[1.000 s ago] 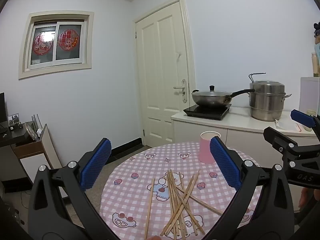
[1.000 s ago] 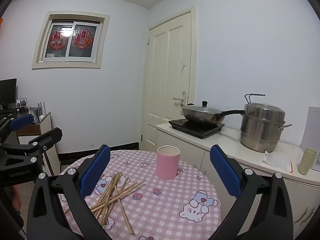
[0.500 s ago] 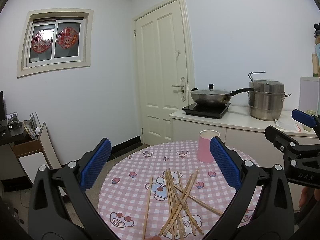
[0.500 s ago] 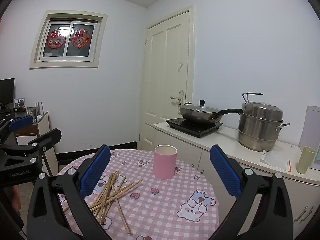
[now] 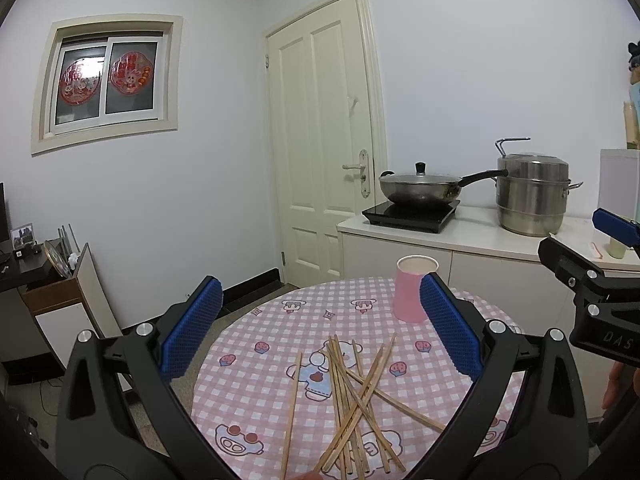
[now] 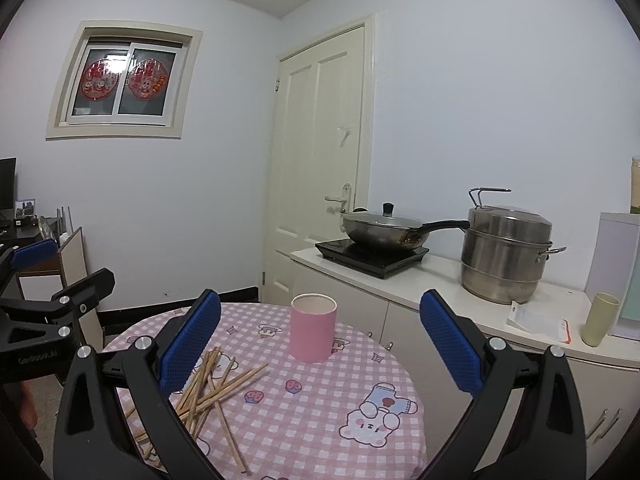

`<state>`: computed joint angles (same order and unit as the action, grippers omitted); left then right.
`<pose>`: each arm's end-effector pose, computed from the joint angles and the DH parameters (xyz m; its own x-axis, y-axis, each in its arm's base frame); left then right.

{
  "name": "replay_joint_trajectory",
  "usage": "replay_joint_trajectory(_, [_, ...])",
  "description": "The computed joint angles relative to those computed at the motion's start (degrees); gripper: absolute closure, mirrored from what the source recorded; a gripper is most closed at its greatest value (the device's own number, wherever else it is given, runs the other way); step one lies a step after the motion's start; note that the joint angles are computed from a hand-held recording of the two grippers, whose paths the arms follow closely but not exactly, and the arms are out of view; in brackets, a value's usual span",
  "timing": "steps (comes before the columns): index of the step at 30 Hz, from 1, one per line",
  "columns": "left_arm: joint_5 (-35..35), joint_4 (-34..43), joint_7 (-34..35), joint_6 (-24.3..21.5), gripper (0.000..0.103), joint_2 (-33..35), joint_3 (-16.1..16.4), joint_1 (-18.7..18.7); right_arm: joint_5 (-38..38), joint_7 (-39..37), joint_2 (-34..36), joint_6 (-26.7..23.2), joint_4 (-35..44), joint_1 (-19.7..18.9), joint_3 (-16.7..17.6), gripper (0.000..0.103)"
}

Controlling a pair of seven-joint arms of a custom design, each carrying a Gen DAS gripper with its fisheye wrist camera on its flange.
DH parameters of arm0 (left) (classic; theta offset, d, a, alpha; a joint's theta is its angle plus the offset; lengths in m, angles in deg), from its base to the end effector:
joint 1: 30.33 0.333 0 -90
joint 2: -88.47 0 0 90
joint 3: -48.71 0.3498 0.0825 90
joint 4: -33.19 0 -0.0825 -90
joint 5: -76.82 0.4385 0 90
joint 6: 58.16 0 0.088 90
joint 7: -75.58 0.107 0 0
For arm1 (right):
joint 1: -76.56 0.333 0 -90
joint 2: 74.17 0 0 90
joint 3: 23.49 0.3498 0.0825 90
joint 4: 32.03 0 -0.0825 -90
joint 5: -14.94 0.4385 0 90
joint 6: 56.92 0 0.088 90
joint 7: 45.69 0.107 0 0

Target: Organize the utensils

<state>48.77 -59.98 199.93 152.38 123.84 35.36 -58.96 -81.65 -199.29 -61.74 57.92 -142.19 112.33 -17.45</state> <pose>0.6418 -0.4347 0.4230 -0.4667 -0.8810 -0.0781 -0.1450 0.1633 -0.9759 0.5480 0.4049 0.4282 -0.3881 -0.9171 0.0914 -0.1817 -0.0210 -0.9831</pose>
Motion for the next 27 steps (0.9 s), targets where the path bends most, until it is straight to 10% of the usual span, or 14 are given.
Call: replay_joint_trajectory(27, [-4.49, 3.58, 3.09, -3.50, 0.006, 1.50, 2.35, -2.29, 1.14, -1.21, 1.29, 0.87, 1.44, -0.28, -0.89, 0.007])
